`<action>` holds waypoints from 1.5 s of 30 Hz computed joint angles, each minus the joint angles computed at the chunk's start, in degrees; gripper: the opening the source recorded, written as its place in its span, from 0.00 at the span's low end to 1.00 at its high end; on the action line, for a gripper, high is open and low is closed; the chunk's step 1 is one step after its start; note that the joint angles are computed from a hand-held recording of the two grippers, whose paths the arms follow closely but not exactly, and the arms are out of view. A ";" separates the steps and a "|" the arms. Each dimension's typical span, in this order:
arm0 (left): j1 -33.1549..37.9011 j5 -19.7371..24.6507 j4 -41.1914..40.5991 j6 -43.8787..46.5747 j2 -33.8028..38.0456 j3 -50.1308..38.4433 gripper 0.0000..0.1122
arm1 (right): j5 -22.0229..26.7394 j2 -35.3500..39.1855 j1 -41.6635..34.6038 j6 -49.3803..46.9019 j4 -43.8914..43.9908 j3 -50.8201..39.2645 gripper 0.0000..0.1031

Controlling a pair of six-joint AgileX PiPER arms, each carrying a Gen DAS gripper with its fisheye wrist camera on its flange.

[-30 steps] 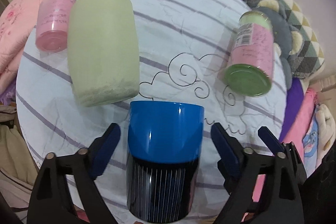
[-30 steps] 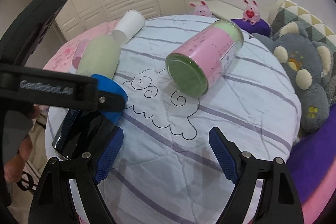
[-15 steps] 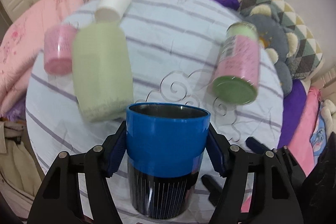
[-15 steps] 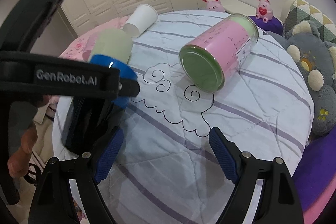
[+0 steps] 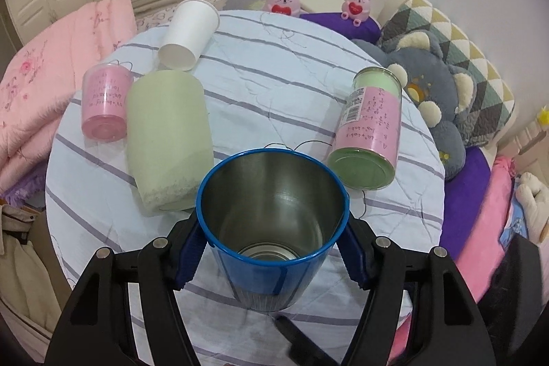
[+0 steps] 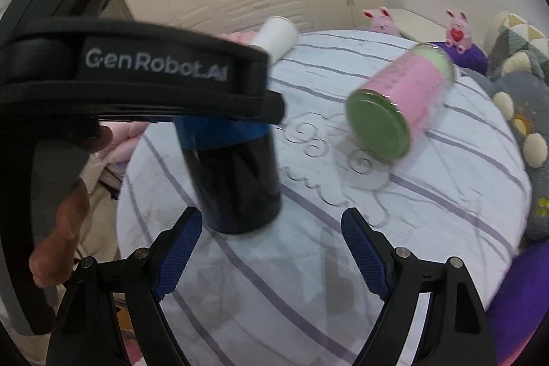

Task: Flip cup upright
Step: 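Grasp the cup with the right tool while the left tool releases it, then lower the blue-and-black cup upright onto the table with the right tool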

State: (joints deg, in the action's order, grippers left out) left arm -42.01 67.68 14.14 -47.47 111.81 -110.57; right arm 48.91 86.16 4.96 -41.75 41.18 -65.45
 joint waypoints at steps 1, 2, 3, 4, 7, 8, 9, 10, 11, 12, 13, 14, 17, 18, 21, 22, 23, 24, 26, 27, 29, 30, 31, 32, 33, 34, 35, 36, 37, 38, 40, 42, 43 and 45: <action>0.03 0.01 -0.10 0.06 -0.03 0.00 0.62 | 0.21 1.25 0.19 -0.55 1.10 -0.67 0.82; -0.10 0.11 0.04 -0.17 0.03 0.09 0.61 | -0.18 2.14 0.49 -1.21 2.32 -0.89 0.82; 0.05 0.03 -0.03 -0.34 -0.18 0.42 0.61 | -0.18 3.09 0.55 -2.72 4.12 -1.17 0.82; 0.44 -0.30 -0.29 -0.37 -0.50 0.90 0.61 | 0.94 4.21 -0.11 -4.78 6.81 -1.71 0.82; 1.21 -1.43 -1.41 0.10 -1.45 2.42 0.62 | 2.49 5.93 -0.28 -6.62 9.08 -3.29 0.82; 1.33 -1.43 -1.70 0.37 -1.40 2.36 0.61 | 2.93 6.48 -0.59 -8.55 10.90 -3.44 0.82; 1.62 -1.68 -2.03 0.39 -1.52 2.53 0.61 | 5.13 7.88 -1.33 -10.07 12.78 -4.36 0.82; 1.89 -2.07 -2.54 0.82 -1.59 2.74 0.61 | 6.60 8.91 -1.72 -10.17 13.10 -5.24 0.82; 1.80 -1.97 -2.51 0.87 -1.39 2.55 0.61 | 8.01 9.99 -2.19 -10.23 13.69 -6.10 0.82; 1.77 -1.87 -2.61 1.31 -1.17 2.29 0.61 | 9.43 11.30 -2.78 -10.42 14.79 -6.98 0.82; 1.68 -1.70 -2.65 1.61 -0.90 1.93 0.61 | 10.55 12.36 -3.03 -10.37 15.14 -7.92 0.82; 1.59 -1.38 -2.55 1.95 -0.54 1.35 0.62 | 11.84 13.41 -3.42 -10.59 15.75 -8.77 0.82; 1.62 -0.94 -2.95 2.85 -0.01 0.49 0.63 | 14.31 15.77 -4.79 -11.31 18.30 -10.57 0.82; 1.91 -0.88 -4.03 3.52 0.09 0.29 0.65 | 15.33 16.56 -5.19 -11.64 18.95 -11.31 0.81; 2.01 -1.20 -4.73 3.37 -0.53 1.31 0.68 | 16.91 17.00 -5.96 -13.50 20.42 -11.60 0.68; 1.96 -1.78 -4.49 3.06 -1.25 2.44 0.69 | 17.23 17.20 -5.91 -13.79 19.99 -11.99 0.68; 2.01 -2.55 -4.62 2.73 -2.01 3.62 0.69 | 17.21 17.17 -5.96 -14.33 20.11 -11.91 0.68; 2.02 -3.52 -4.50 2.10 -3.04 5.16 0.69 | 16.94 16.93 -6.08 -15.14 20.58 -11.43 0.68; 1.80 -5.77 -3.89 0.71 -5.77 8.68 0.72 | 15.42 15.53 -6.17 -17.66 21.31 -9.57 0.68; 1.65 -6.84 -3.35 -0.33 -7.12 10.38 0.75 | 14.38 14.41 -6.16 -18.98 21.62 -8.35 0.68; 0.73 -8.28 -0.85 -3.10 -10.20 13.84 0.76 | 10.48 11.63 -5.51 -21.32 21.73 -5.50 0.68; 0.28 -8.99 0.28 -4.25 -11.79 15.59 0.76 | 8.84 10.66 -5.11 -22.34 21.96 -4.36 0.68; 0.01 -9.50 1.10 -5.37 -13.20 17.03 0.76 | 7.46 9.68 -4.96 -23.69 22.59 -3.01 0.68; -0.11 -10.34 1.77 -6.96 -15.01 18.98 0.77 | 6.00 8.64 -4.67 -24.61 22.65 -1.93 0.68; -0.08 -11.10 2.41 -8.47 -16.57 20.64 0.78 | 3.70 7.31 -4.14 -25.93 22.61 -0.42 0.68; -0.29 -11.63 3.62 -10.34 -18.17 22.45 0.79 | 3.11 8.05 -4.09 -27.11 23.16 -0.57 0.68; -0.44 -11.19 4.59 -11.53 -19.09 23.45 0.80 | 2.87 7.73 -4.49 -27.95 23.50 -0.32 0.68; -0.52 -10.69 5.50 -12.85 -19.78 24.24 0.80 | 1.03 6.36 -4.12 -29.43 23.70 1.21 0.68; -0.44 -10.25 6.03 -13.96 -20.57 25.16 0.80 | 1.26 4.73 -4.69 -30.04 23.16 2.35 0.68; -0.45 -9.88 6.41 -14.94 -20.99 25.61 0.80 | 1.11 4.95 -5.12 -30.74 22.93 1.67 0.68; -0.53 -10.27 6.72 -15.99 -22.08 27.27 0.80 | -1.07 4.89 -4.17 -32.12 23.09 2.38 0.68; -1.00 -8.85 7.03 -16.39 -22.09 27.58 0.81 | -2.61 4.53 -3.72 -32.80 22.74 2.79 0.68; -1.45 -8.48 7.65 -17.17 -22.14 27.81 0.81 | -3.24 5.14 -3.16 -32.40 22.24 2.10 0.68; -2.45 -8.29 8.27 -18.08 -22.62 28.77 0.81 | -4.03 3.30 -3.25 -33.14 22.06 4.00 0.68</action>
State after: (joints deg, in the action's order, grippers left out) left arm -44.46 59.39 22.42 -65.55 89.19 -81.80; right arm 44.88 89.46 1.72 -74.89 63.24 -61.44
